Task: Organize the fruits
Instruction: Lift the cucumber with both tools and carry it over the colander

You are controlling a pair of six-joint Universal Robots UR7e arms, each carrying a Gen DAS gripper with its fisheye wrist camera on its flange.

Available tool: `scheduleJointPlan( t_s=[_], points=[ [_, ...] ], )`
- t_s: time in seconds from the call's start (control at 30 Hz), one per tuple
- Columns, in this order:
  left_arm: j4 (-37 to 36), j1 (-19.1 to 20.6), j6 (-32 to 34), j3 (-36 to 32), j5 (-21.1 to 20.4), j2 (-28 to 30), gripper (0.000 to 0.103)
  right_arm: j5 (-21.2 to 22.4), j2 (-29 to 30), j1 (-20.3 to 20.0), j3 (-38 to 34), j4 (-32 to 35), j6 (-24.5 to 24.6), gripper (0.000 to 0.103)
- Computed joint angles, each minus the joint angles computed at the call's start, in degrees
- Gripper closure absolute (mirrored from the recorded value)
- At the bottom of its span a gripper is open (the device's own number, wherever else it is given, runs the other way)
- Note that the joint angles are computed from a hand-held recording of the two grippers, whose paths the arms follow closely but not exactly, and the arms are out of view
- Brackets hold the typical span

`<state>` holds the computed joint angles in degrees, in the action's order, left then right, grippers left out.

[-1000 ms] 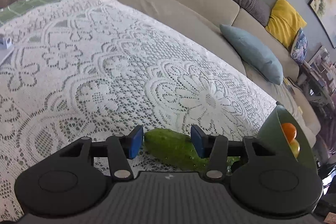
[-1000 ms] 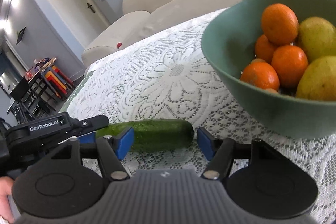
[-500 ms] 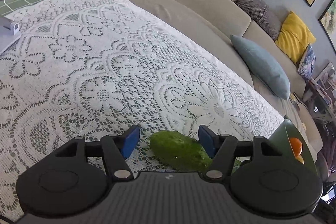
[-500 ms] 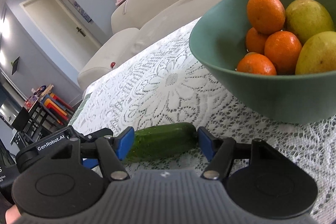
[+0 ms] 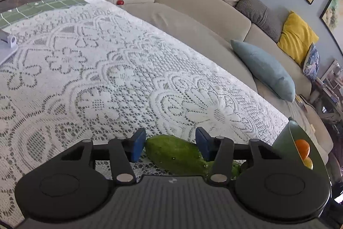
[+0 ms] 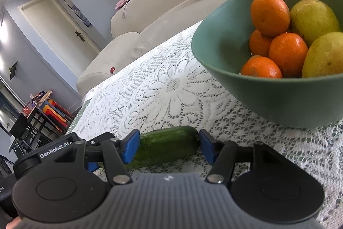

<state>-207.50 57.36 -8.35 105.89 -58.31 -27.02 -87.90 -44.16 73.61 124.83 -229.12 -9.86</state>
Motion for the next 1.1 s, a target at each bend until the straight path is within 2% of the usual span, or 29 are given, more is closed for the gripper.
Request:
scheduleJointPlan(
  t_s=[0.3, 0.67, 0.8, 0.97, 1.1],
  points=[
    [-3.83, -1.27, -1.65, 1.97, 0.97, -1.59, 0.045, 0.70, -0.84, 1.83, 1.01, -1.51, -1.87, 0.045],
    [-2.37, -4.53, -5.46, 1.37, 4.45, -2.03, 0.045, -0.07, -5.49, 3.18, 2.36, 0.64, -1.19, 0.045],
    [-2.36, -6.21, -5.54, 0.45, 7.23, -1.35, 0.045, 1.15, -7.94, 2.49, 3.13, 3.57, 0.87, 0.046],
    [-2.94, -7.31, -5.76, -0.25, 8.45, -0.89, 0.045, 1.93, -10.42, 1.81, 4.27, 6.09, 3.92, 0.046],
    [-3.17, -7.50, -6.60, 0.24, 8.53, -1.21, 0.045, 0.90, -10.20, 2.70, 4.74, 3.69, 3.12, 0.046]
  ],
)
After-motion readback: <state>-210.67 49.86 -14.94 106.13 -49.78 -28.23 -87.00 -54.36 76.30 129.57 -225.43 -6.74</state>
